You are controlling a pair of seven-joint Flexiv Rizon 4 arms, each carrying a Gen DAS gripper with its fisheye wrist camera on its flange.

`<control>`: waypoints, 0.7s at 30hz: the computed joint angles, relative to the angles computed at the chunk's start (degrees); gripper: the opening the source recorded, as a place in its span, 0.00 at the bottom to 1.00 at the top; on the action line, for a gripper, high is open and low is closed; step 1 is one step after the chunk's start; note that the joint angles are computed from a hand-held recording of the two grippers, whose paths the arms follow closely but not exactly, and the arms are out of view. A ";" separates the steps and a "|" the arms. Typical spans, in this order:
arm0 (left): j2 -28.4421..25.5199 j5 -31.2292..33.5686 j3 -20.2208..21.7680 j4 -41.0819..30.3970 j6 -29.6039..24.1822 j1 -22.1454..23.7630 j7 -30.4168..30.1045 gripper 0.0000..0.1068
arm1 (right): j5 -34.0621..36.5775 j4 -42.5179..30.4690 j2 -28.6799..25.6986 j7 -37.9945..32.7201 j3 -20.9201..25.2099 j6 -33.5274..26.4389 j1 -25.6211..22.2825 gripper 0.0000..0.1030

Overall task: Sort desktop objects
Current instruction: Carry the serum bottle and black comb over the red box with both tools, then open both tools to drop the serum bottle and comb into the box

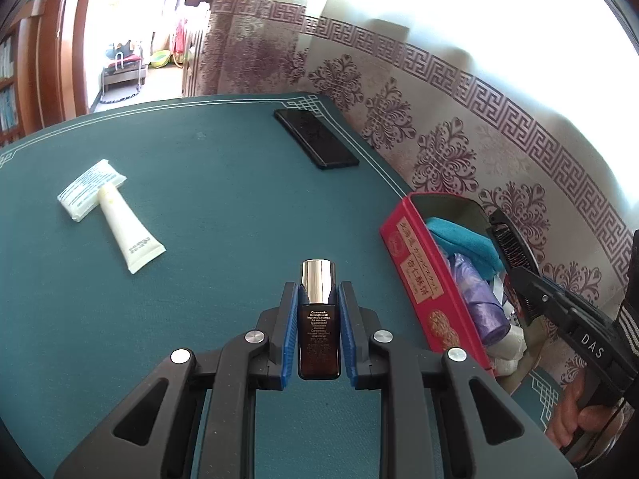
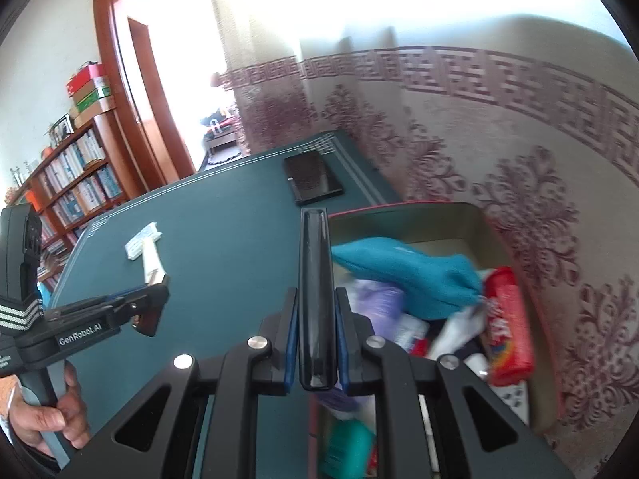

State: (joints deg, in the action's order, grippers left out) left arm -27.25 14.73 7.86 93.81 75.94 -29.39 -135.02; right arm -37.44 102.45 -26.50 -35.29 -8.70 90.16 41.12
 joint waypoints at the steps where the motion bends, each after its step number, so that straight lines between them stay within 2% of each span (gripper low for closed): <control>1: -0.46 -0.18 -0.37 -0.82 -0.56 0.04 0.47 0.20 | -0.03 1.00 0.57 0.61 -0.85 0.33 0.20 0.17; 4: -1.08 -0.73 -1.63 -2.14 -1.85 0.00 2.03 0.20 | -0.43 3.82 2.09 2.79 -3.69 1.21 0.85 0.17; 9: -1.94 -3.56 -4.66 -3.43 -1.95 0.66 5.43 0.20 | 0.14 5.15 2.35 3.17 -3.58 1.99 -0.57 0.17; 12: -2.72 -5.22 -5.69 -4.92 -1.76 0.45 7.32 0.20 | -0.08 5.93 2.20 3.69 -5.71 2.71 0.65 0.17; 15: -4.00 -6.63 -6.52 -7.30 -2.15 0.01 9.42 0.20 | 1.72 5.70 1.71 2.18 -3.31 2.85 -1.32 0.17; 19: -6.44 -8.04 -6.93 -11.69 -3.87 -1.20 11.96 0.20 | 3.55 5.61 1.19 0.71 -2.95 3.18 -1.79 0.17; 21: -7.78 -8.58 -7.23 -13.97 -4.96 -1.70 13.21 0.20 | 4.19 6.00 1.17 0.50 -4.28 3.70 -0.81 0.17</control>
